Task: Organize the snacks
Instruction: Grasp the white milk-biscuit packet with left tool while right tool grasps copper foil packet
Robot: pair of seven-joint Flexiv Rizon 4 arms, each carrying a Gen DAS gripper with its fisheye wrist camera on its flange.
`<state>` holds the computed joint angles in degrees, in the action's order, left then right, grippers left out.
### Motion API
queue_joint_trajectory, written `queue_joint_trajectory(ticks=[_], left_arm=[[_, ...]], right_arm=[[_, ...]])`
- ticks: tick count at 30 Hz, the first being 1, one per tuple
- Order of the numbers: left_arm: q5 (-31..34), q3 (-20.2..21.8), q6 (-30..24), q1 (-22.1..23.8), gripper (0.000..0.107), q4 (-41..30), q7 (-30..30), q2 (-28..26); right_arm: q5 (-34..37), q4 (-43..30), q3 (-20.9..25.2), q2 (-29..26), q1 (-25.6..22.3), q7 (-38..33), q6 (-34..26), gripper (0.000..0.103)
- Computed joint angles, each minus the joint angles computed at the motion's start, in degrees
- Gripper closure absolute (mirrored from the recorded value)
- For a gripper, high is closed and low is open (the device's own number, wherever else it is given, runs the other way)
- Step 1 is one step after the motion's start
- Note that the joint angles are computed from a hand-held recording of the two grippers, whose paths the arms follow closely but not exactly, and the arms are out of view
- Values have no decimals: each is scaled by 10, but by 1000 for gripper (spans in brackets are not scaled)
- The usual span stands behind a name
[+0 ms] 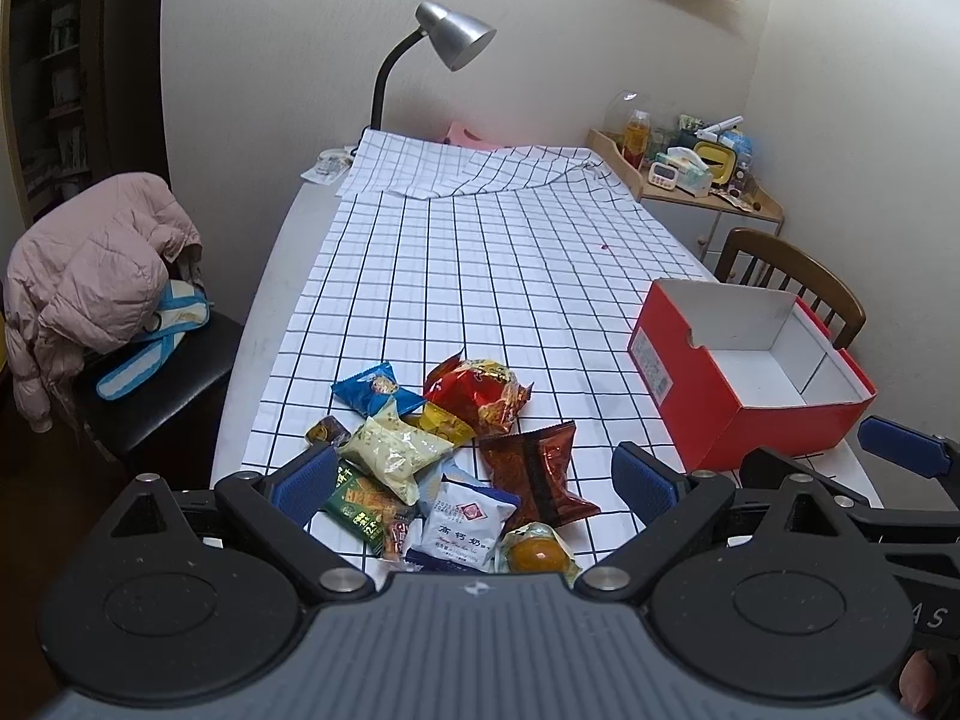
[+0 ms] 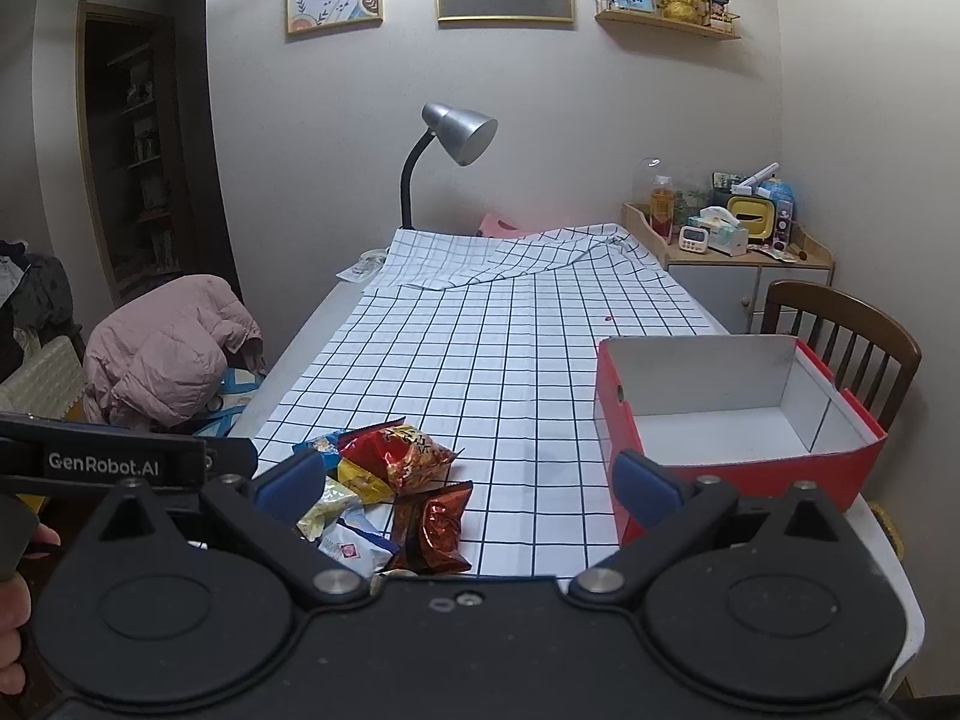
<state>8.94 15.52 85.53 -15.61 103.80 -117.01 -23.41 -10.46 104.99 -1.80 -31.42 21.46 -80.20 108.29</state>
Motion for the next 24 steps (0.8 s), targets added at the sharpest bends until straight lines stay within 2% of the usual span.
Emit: queue_joint_trajectory(ticks=[6,13,19,22,24], left_arm=[[-28,-30,-15,31,8,-3,24,-12],[-65,-50,-47,60,9,-13,38,-32],[-119,-89,-46,108,9,-18,69,-56],[-130,-104,-50,121,10,-31,106,-74],[-140,-119,-55,131,14,-41,137,-88]], right_arm=[[-42,-30,58,-23,-50,8,-39,4],[-77,-88,163,-64,-132,9,-128,8],[-49,-170,222,-111,-163,-26,-226,14],[-25,-228,250,-143,-174,-50,-298,20],[-12,-263,252,-163,-170,-62,-331,21]])
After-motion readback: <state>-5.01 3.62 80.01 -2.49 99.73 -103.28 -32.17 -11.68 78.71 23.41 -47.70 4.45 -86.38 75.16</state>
